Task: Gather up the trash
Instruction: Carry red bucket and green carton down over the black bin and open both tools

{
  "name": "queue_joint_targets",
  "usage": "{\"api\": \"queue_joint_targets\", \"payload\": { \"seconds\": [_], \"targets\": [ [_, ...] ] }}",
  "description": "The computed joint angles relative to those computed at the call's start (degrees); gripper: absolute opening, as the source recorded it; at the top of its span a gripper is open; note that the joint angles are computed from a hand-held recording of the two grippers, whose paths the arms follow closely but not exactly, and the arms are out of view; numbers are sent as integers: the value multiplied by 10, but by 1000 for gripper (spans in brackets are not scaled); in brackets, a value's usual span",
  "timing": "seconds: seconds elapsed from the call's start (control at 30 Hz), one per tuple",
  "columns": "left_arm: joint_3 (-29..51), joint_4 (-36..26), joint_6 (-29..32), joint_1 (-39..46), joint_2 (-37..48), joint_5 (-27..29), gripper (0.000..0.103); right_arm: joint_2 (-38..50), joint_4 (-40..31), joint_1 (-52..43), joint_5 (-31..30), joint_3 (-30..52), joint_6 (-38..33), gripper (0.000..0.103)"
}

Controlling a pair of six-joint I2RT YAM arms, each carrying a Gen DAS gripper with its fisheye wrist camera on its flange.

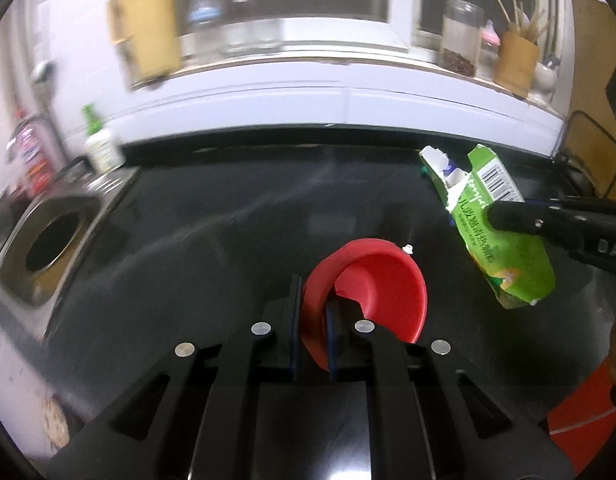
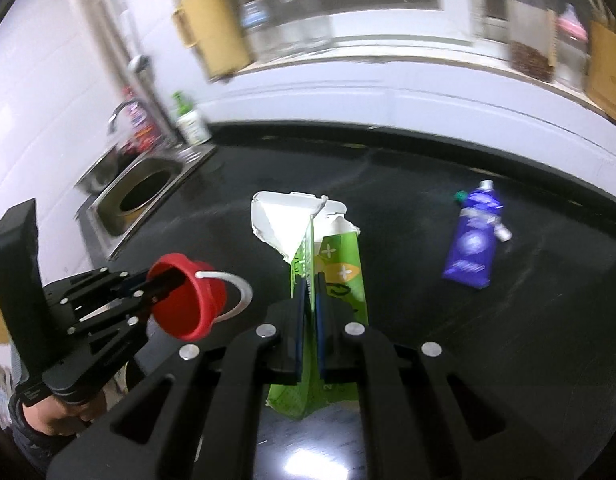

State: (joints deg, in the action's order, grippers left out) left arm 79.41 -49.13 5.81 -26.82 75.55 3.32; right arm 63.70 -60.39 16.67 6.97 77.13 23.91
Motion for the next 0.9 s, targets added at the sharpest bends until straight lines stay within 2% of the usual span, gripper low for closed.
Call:
{"api": "queue_joint_targets", "payload": {
  "seconds": [0.07,0.2,0.3,0.37,0.5,0.6,0.73,0.9],
  "targets": [
    [-46,-13,15,46,-65,7,9,12,0,77,37,4,37,6],
    [-103,-61,65,174,-158,61,9,57,16,211,84,19,98,6],
    [-129,-99,137,320,-204,125,9,118,44,306,103,42,133,6],
    [-141,-126,213,456,-220,184,9,167,67,349,101,66,138,6],
    [-153,-158,358,703,-192,278,9,261,114,410,82,111,141,6],
    [-165,-155,432,816,-150,296,9,337,142,439,52,153,141,6],
    [-168,-127,473,897,-85,298,9,440,155,465,19,240,124,6],
    [-184,-58,473,920,-26,290,9,554,147,472,-8,356,110,6]
  ]
}}
